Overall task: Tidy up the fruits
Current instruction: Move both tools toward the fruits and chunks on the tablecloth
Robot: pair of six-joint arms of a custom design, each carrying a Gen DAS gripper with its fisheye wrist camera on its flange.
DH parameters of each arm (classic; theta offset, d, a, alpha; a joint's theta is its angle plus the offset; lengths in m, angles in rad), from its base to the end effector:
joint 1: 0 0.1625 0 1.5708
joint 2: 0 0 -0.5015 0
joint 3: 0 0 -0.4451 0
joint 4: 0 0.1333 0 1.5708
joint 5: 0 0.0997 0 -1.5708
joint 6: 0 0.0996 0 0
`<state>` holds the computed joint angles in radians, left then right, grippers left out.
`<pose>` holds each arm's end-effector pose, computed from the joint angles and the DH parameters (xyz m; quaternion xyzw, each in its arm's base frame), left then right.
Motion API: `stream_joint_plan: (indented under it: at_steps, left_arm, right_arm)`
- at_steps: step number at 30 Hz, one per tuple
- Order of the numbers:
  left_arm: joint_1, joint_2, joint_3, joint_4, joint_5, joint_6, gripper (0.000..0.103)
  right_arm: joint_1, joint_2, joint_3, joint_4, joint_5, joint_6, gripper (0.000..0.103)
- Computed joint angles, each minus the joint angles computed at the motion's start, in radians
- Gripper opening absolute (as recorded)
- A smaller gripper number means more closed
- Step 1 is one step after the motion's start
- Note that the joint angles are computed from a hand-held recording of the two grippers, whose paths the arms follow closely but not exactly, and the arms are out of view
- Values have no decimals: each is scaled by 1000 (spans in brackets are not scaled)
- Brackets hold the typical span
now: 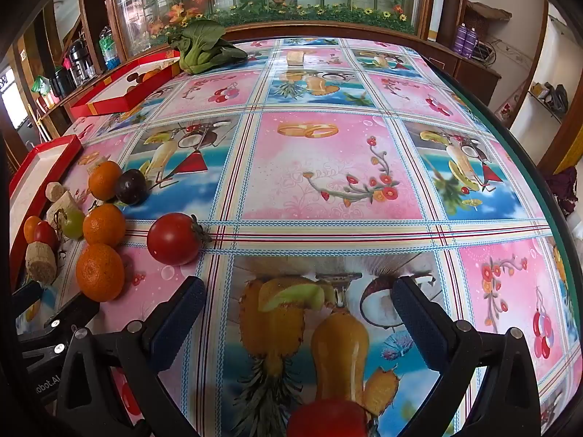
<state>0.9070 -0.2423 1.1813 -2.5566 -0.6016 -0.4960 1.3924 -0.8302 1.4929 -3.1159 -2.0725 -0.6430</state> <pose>-0.3552 -0.8038 -0.1280 0.0633 0.8824 -0.2725 0.3782 -0.0615 -0.8222 0.2803 0.0985 -0.8768 0.2896 0.3709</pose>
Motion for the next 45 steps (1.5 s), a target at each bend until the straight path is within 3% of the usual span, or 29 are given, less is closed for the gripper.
stream_joint_plan:
  at_steps: [23,26,28,31,37,45]
  left_arm:
    - [-1,0,-1,7,-2,4,103]
    - [6,-21,-16,114,-60,15,103]
    - [2,-38,-21,205,-54,4,103]
    - [-6,-82,36,139,-61,23,103]
    - [-5,-159,111,85,-122,70,103]
    - [1,-191,133,109,-188,116,103]
  right_arm:
    - [-2,10,-8,-9,11,-12,103]
    - [-2,9,-16,14,22,-28,103]
    - [-5,-13,-37,141,36,-35,103]
    - [-16,-62,-39,269,100,44,102]
    - [-26,-166,72,202,119,37,102]
    - [-16,-205,115,203,113,104,102]
